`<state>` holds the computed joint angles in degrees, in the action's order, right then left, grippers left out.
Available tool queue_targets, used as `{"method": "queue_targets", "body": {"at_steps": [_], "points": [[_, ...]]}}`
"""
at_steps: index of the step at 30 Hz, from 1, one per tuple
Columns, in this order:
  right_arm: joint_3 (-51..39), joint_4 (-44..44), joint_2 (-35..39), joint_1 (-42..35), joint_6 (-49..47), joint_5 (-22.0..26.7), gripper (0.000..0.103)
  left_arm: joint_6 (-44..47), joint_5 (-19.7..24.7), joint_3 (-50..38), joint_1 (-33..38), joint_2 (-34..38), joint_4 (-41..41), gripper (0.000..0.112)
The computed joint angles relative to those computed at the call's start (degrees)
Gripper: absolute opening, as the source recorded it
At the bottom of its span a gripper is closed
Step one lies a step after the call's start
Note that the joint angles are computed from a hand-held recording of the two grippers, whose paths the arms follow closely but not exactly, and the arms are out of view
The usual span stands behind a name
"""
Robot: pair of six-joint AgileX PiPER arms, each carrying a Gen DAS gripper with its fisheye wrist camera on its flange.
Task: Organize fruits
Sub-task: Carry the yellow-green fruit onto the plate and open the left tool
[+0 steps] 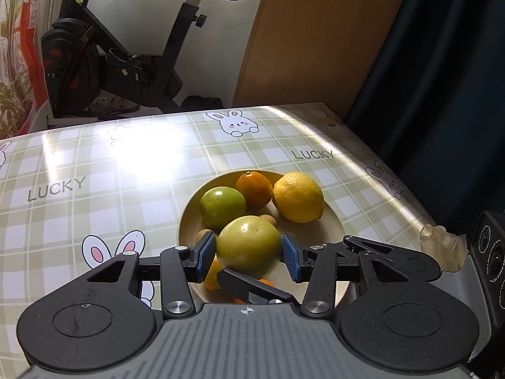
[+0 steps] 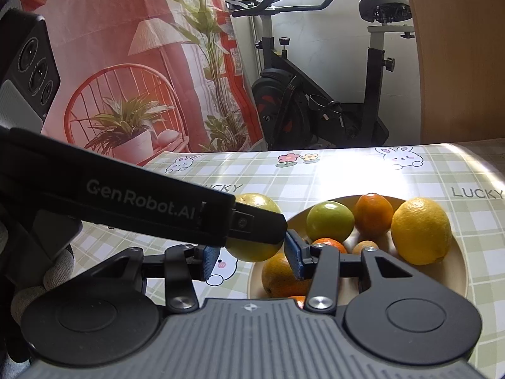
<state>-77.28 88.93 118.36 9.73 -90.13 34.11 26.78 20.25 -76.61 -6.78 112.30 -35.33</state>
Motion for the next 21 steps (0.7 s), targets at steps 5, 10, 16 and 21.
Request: {"method": "queue_targets", "body": {"at_steps": [5,10,16,21], "points": [[3.4,3.2,-0.9,-2.8,-3.6,0.4,0.047,-5.5,1.9,-3.9,-3.0,2.8,6.0,0.049],[4.8,4.1,-1.0,-5.3,-4.6,0.7,0.047,-10.8,3.9,-8.0,-5.6,5.6,11.7,0.049],[5.1,5.2,-0.5,-7.2,-4.8,0.4,0.047,-12.5,5.4,-11.3,-6.6,8.8,12.4,0.049],[4.7,4.3,0.4,-7.9,-3.1,-0.2,0.047,-13.3,6.6,-13.2,-6.8,10.5,13.0,0.049]]}}
